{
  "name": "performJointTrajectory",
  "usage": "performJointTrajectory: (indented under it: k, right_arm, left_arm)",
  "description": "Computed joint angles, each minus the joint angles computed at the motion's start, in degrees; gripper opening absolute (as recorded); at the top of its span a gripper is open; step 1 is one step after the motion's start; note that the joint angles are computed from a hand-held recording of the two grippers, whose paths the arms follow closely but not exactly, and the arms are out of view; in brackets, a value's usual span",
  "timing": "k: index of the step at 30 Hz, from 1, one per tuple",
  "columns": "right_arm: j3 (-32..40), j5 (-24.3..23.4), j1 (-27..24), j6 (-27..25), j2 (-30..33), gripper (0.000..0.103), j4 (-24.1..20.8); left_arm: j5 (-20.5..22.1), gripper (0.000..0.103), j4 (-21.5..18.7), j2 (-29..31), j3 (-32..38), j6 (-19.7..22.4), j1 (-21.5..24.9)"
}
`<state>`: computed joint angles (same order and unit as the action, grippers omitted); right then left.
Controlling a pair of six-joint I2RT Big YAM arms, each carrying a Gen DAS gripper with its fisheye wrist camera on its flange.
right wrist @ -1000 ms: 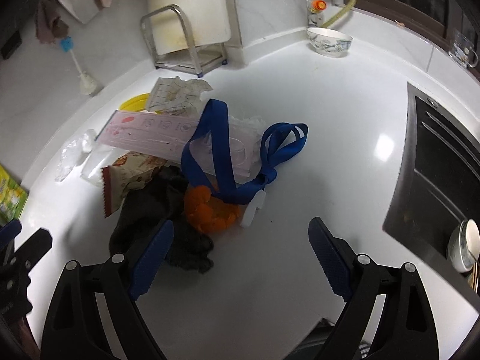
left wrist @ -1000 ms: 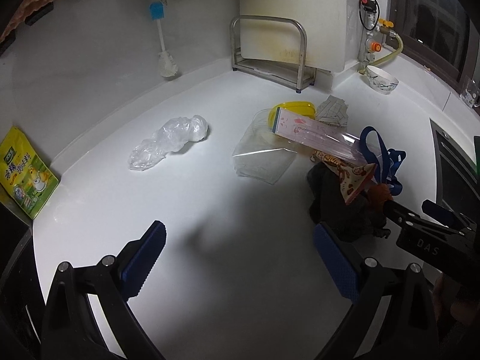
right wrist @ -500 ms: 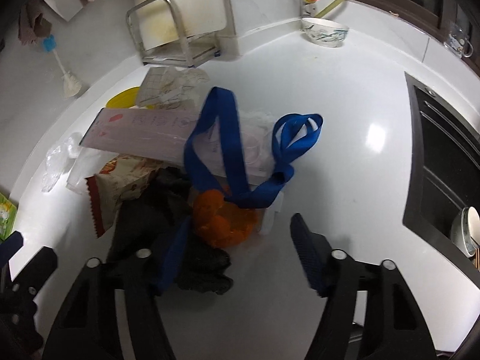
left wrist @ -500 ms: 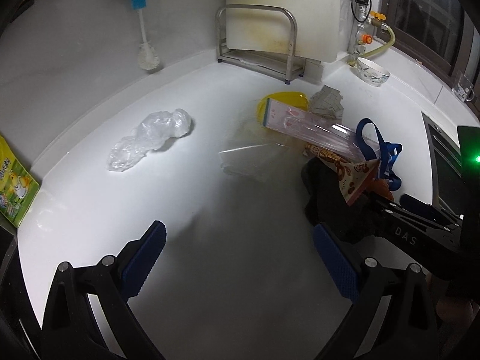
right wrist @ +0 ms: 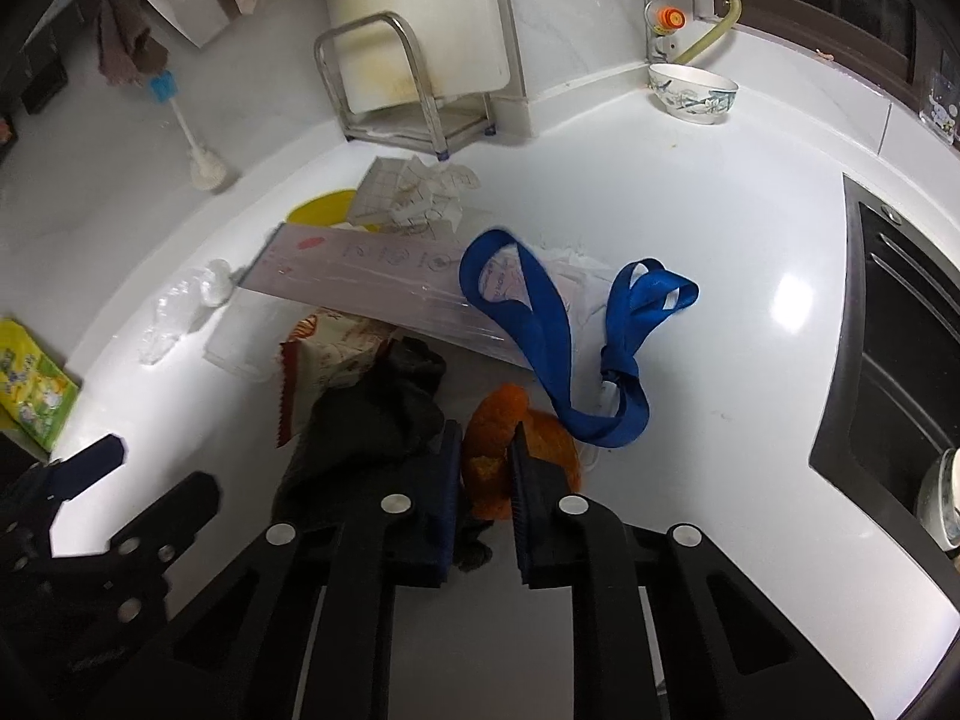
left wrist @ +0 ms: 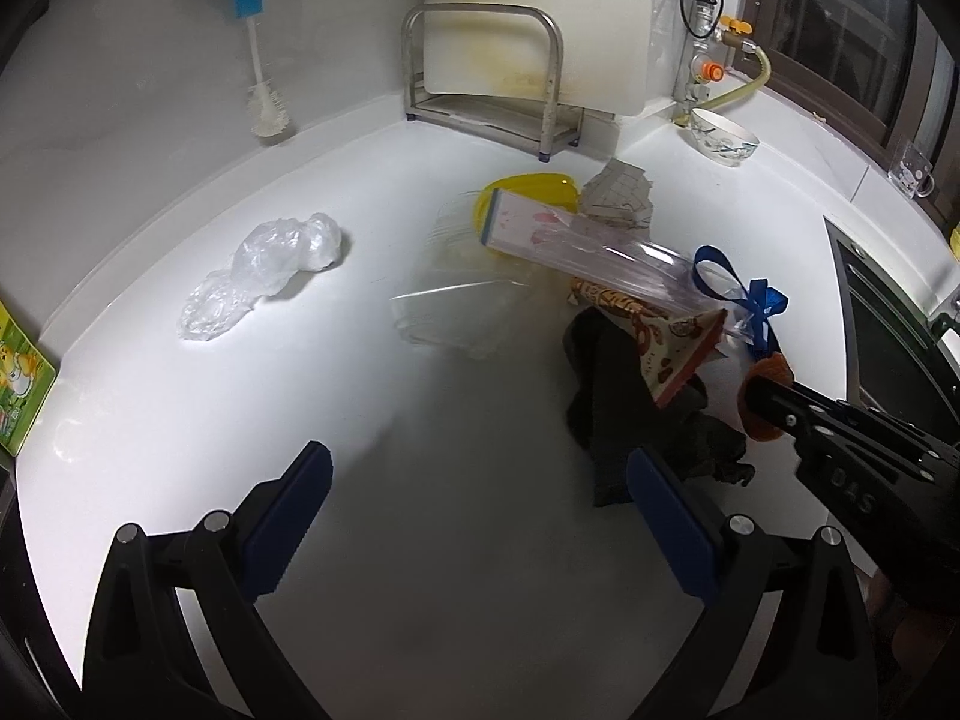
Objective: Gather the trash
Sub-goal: 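Grasp the orange item with the right tool while the left tool grasps the dark cloth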
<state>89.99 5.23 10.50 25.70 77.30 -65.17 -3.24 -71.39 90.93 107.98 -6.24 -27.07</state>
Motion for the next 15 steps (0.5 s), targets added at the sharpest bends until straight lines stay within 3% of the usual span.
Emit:
performJointTrajectory:
  k: [9, 15]
  right_arm:
    - [-4.54, -3.82, -1.71, -2.20, -5.72, 0.009, 1.74]
    - [-6.92, -3.89, -3.00, -1.15, -8.52, 0.009, 1.63]
  left_arm:
    - [0.92, 0.097, 0.21, 0.93, 0.23, -0.74, -1.43]
    - [1.36, 0.097, 3.69, 1.27, -1.02, -1.50, -2.68]
